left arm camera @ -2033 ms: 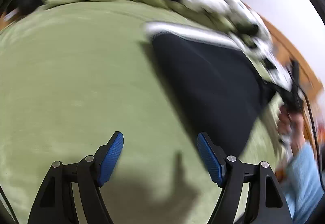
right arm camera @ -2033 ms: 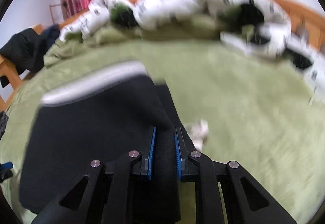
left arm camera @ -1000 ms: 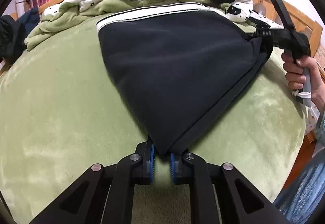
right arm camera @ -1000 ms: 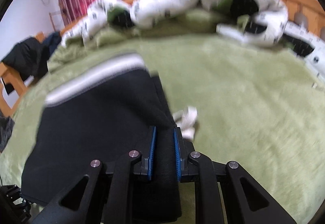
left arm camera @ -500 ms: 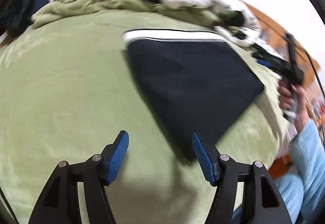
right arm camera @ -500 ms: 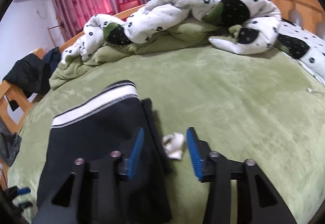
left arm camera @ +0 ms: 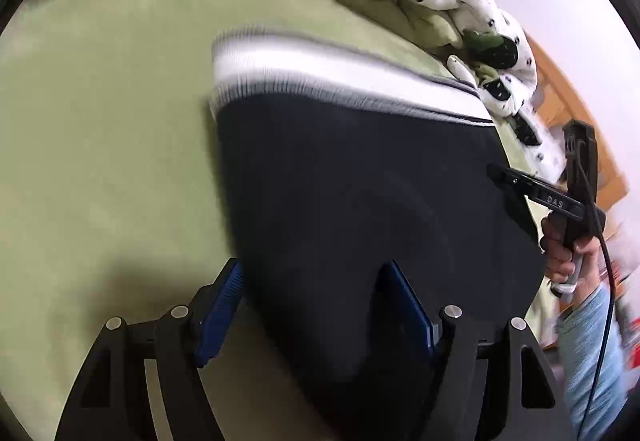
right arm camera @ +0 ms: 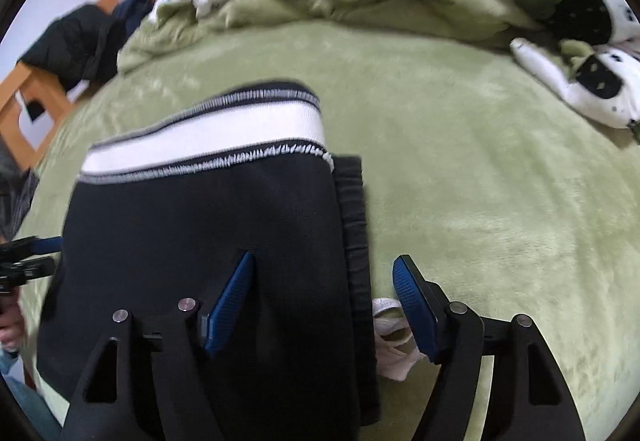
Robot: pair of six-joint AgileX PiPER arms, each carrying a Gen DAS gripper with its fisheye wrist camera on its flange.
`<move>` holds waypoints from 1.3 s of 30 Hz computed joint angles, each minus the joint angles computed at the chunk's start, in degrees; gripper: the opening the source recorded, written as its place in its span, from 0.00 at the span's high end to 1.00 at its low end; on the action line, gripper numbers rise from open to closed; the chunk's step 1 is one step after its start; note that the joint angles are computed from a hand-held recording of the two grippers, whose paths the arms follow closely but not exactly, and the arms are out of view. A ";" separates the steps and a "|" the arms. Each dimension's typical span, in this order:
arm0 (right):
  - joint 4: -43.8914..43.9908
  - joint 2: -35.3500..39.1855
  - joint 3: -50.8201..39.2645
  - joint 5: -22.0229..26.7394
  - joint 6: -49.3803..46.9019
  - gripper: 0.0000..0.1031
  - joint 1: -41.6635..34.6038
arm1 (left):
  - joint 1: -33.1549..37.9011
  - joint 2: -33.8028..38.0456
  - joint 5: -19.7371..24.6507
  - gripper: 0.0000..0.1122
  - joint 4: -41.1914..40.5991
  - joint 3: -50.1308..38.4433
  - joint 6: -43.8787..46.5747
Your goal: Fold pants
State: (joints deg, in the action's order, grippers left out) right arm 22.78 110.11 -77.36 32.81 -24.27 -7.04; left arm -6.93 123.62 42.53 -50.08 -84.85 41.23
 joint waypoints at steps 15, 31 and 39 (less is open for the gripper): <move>15.77 2.09 -5.76 13.65 -6.39 0.73 -3.28 | 4.89 2.33 8.56 0.76 -14.68 -2.32 5.84; 42.61 -3.86 6.54 -4.85 -12.34 0.79 23.74 | 28.69 -3.18 21.07 0.72 6.54 -6.59 6.50; 21.88 0.09 4.32 -10.04 -0.01 0.53 23.96 | 32.54 -8.01 7.76 0.53 -2.32 7.28 20.44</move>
State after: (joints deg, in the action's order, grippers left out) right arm 44.66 110.20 -73.04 22.77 -24.28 16.92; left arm 25.60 115.61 50.29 -52.40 -77.57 61.67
